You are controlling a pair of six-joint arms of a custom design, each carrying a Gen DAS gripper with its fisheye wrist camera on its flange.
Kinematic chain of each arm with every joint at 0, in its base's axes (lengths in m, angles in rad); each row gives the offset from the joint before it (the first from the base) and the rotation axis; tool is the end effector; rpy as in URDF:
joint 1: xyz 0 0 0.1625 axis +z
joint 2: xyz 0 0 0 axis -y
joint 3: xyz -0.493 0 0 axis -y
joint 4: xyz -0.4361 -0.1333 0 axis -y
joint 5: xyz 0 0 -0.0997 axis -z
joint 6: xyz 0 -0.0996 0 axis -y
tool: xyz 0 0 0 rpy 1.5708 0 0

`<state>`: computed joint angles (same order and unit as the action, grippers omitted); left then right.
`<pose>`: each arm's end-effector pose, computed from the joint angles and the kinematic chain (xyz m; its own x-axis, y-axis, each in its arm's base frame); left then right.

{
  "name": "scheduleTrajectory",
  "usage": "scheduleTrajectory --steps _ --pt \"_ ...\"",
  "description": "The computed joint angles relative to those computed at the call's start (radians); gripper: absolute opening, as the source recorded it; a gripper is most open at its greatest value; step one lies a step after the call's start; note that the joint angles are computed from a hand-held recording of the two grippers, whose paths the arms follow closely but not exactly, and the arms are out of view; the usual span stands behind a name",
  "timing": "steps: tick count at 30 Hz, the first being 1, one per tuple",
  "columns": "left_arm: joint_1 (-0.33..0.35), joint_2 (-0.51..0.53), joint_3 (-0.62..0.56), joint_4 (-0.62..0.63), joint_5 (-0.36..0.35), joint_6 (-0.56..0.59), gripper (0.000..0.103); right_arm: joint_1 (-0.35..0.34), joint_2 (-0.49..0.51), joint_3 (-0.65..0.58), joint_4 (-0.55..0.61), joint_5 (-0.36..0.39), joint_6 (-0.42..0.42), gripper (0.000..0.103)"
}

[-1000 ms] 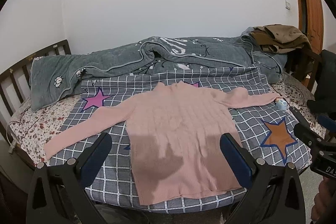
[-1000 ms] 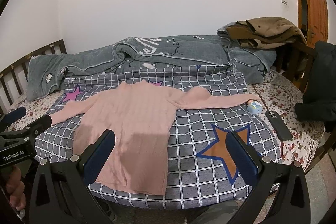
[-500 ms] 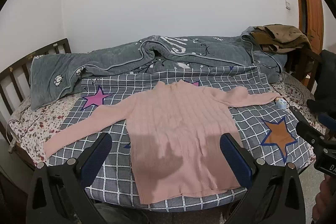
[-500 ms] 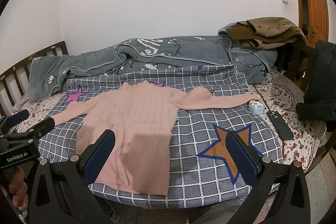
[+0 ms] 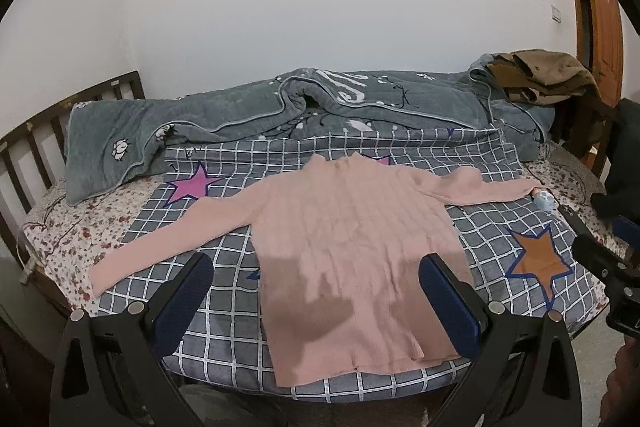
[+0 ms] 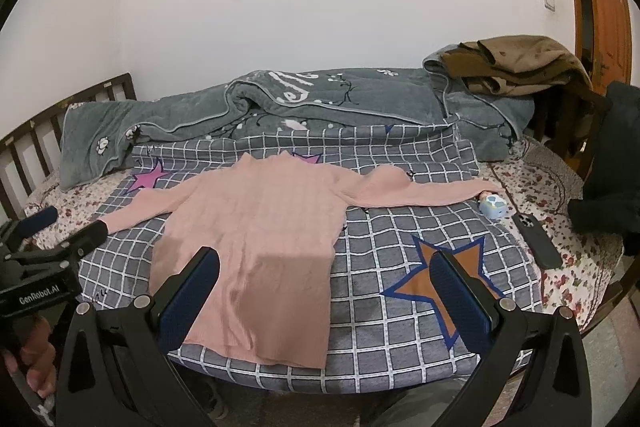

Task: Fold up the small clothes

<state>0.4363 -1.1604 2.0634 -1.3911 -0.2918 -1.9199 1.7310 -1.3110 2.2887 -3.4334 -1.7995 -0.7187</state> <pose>-0.3458 -0.4136 0.1706 -0.6200 -0.3977 -0.6763 0.4608 0.5131 -0.7241 0.1904 -0.4844 0.2930 -0.6782 -0.3982 0.6176 -0.7275 0.4823 -0.4879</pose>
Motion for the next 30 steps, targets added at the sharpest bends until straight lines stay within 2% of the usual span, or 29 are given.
scheduleTrajectory --steps 3,12,22,30 --pt "-0.004 -0.006 0.013 -0.015 -0.004 -0.002 0.103 0.0 -0.001 0.007 -0.009 -0.004 -0.008 0.103" --pt "-0.01 0.03 -0.032 0.155 -0.015 -0.111 0.103 -0.002 0.008 0.024 -0.048 -0.022 -0.037 0.103" --pt "-0.013 0.019 -0.011 0.132 -0.014 -0.119 0.103 -0.012 0.007 0.031 -0.036 -0.011 -0.023 0.103" --pt "0.027 -0.043 0.053 0.002 -0.009 -0.053 0.103 -0.005 0.035 0.011 -0.024 -0.02 0.002 0.103"
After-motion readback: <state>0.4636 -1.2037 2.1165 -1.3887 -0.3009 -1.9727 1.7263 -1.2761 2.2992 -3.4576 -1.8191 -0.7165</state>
